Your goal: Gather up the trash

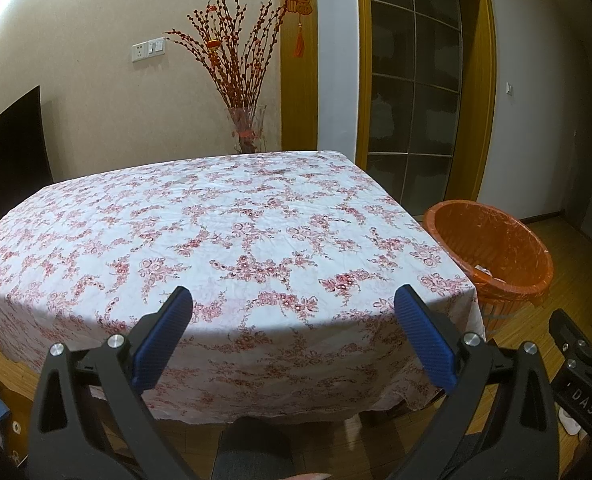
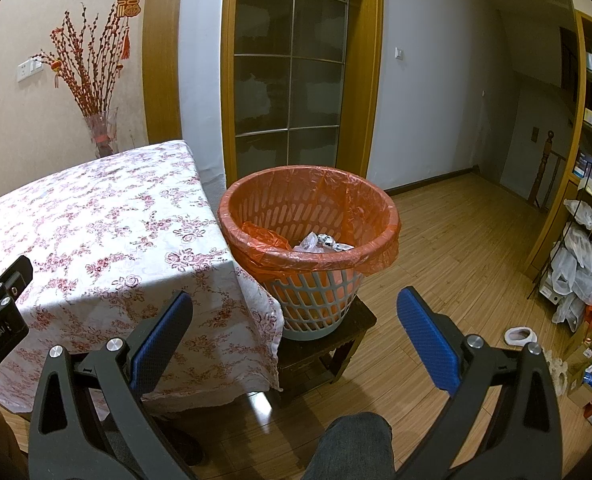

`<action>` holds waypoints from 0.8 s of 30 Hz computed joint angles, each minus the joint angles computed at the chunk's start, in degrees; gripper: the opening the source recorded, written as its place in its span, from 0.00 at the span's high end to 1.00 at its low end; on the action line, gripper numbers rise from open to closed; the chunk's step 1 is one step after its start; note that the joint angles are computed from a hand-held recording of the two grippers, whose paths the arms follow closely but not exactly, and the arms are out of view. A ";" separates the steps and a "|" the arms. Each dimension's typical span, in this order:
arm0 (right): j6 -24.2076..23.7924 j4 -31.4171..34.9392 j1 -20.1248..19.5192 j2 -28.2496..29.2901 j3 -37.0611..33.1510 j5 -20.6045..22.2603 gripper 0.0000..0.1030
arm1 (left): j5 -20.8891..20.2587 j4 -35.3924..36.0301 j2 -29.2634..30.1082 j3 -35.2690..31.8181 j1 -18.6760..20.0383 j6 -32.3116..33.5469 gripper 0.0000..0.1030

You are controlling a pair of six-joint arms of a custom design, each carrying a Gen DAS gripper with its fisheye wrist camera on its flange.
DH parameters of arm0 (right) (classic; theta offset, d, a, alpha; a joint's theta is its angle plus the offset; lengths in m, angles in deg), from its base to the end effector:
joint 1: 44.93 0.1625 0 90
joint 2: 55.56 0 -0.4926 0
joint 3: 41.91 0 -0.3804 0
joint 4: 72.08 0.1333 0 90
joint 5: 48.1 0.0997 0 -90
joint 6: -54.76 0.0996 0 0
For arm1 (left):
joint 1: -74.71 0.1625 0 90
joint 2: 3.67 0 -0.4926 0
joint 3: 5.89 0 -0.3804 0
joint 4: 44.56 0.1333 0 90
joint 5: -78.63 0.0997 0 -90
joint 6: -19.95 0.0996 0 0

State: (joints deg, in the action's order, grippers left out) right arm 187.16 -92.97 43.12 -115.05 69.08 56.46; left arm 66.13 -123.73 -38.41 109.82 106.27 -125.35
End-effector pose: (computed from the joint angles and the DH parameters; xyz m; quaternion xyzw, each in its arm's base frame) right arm 0.0905 -0.5225 0.1543 0.2764 -0.8185 0.4000 0.3059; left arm -0.2541 -0.4266 -0.0314 -0.0467 0.7032 -0.5415 0.4585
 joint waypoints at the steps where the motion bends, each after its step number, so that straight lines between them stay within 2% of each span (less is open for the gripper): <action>1: 0.00 0.00 0.00 0.00 0.00 0.00 0.02 | 0.00 0.00 0.00 0.00 0.00 0.00 0.04; 24: 0.39 -0.71 0.27 0.45 0.39 0.57 0.02 | -0.18 -3.57 -0.33 1.34 0.00 2.57 0.04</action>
